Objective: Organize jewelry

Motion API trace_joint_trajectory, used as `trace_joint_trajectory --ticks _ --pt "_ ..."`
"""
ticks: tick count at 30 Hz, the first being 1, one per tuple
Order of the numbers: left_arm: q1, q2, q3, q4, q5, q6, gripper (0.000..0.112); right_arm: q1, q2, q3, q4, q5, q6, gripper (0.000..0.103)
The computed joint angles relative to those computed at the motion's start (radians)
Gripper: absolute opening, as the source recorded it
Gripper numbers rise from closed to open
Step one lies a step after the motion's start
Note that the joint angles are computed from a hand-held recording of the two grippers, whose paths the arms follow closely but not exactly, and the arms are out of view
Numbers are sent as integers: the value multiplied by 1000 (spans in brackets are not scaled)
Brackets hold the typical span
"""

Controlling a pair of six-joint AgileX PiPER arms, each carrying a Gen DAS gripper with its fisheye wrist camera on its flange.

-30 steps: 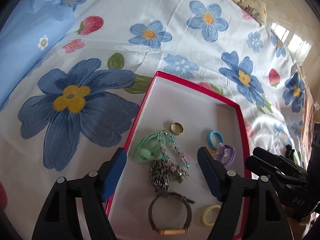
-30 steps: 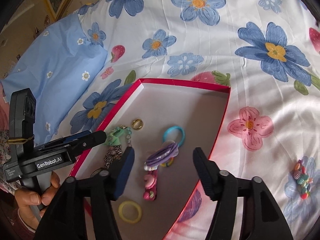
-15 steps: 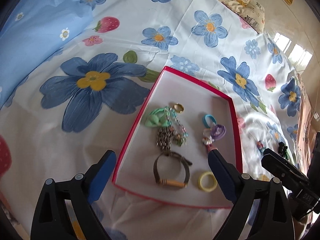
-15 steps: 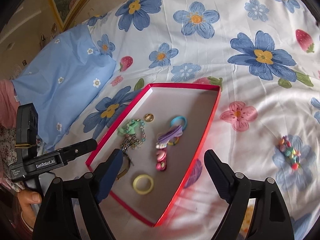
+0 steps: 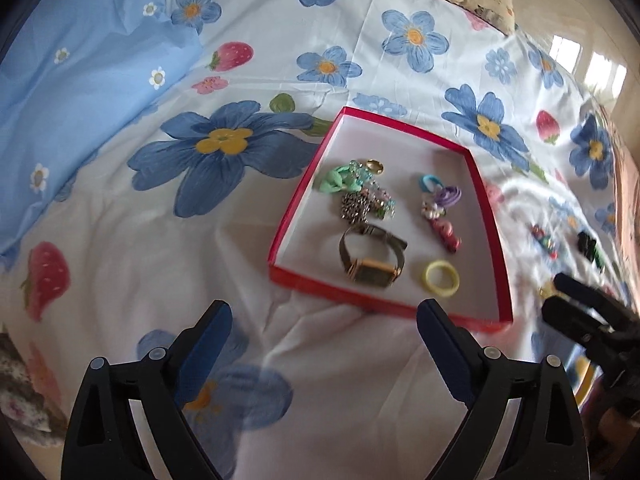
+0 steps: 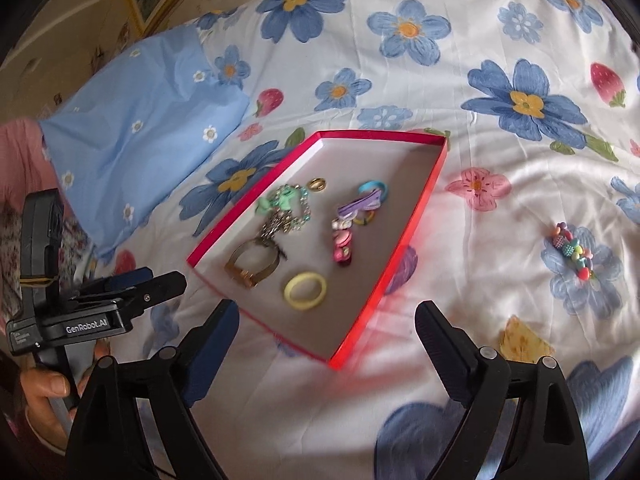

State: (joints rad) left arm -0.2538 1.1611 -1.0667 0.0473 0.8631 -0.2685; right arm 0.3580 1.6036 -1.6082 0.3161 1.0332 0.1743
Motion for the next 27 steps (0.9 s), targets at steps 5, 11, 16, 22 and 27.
trace_joint_trajectory --ticks 5,11,16,22,27 --pt "-100 -92 14 129 67 -87 99 42 -63 23 -61 3 3 94" --pt "-259 -169 -30 310 152 -225 102 50 -60 -110 -120 101 -7 101" --pt "-460 -191 15 549 202 -468 102 42 -75 -152 -140 82 5 103" --pt "-522 -182 114 638 176 -624 102 69 -130 19 -153 -26 46 103" --pt "-524 -159 141 635 150 -653 102 72 -165 133 -139 -73 66 103"
